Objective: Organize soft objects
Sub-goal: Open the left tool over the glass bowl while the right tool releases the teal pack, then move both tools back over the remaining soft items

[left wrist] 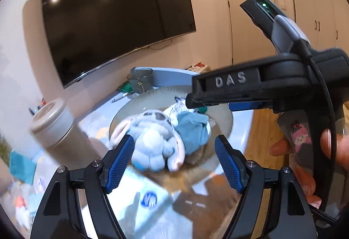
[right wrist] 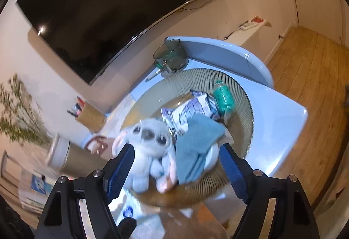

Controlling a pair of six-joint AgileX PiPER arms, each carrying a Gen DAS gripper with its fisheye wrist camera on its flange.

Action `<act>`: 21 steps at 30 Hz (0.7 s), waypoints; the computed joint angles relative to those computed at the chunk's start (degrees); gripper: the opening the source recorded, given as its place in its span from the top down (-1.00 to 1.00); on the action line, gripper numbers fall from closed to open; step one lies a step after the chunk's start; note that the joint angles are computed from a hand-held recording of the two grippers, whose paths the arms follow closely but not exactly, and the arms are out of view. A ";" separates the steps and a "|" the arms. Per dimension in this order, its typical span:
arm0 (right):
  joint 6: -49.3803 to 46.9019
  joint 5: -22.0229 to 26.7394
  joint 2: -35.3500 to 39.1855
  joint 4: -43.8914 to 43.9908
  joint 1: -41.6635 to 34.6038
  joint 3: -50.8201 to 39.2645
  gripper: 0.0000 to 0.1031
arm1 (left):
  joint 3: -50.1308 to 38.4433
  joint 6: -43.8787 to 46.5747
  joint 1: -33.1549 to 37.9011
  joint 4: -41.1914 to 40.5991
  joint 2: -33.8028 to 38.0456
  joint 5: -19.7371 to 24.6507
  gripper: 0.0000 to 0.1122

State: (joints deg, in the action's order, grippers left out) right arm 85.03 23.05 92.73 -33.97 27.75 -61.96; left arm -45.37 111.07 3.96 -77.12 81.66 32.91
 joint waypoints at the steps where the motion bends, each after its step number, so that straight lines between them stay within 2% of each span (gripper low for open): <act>1: 1.74 1.94 -0.47 -2.02 1.76 -0.05 -0.53 | 1.07 0.59 1.82 -0.05 -1.30 0.83 -0.34; 3: 7.03 7.52 -1.50 -8.47 7.30 0.00 -0.53 | 2.80 1.52 9.18 1.19 -3.74 6.80 -0.34; 5: 10.83 12.80 -1.84 -12.92 12.02 -0.14 -0.53 | 1.10 -1.05 18.30 5.76 -3.23 15.51 -0.34; 6: 13.14 15.67 -1.60 -14.98 15.05 -0.55 -0.53 | 0.20 -1.53 21.50 6.95 -2.53 18.06 -0.34; 9: 16.65 18.17 0.12 -18.05 21.06 -2.68 -0.53 | -3.78 -2.33 32.56 9.22 1.61 23.88 -0.34; 10: 16.93 19.03 1.38 -18.81 22.96 -4.40 -0.53 | -5.10 -2.35 35.38 9.59 3.27 24.50 -0.34; 14: 10.52 20.96 8.89 -17.62 28.05 -15.72 -0.53 | -13.91 -5.35 43.87 11.18 12.68 22.59 -0.34; 16: 1.77 21.64 15.11 -13.40 29.33 -25.52 -0.55 | -16.56 -3.28 47.22 8.26 16.16 17.82 -0.34; 17: -2.61 23.81 18.46 -10.35 29.92 -31.10 -0.55 | -18.00 -1.11 48.54 5.83 18.19 13.56 -0.34; 19: -10.27 24.71 26.74 -8.20 31.56 -42.56 -0.59 | -22.10 -0.74 50.17 5.59 22.38 9.70 -0.34; 21: -18.70 27.21 34.49 -4.55 32.25 -54.02 -0.59 | -27.82 -4.16 50.33 8.07 27.06 6.97 -0.34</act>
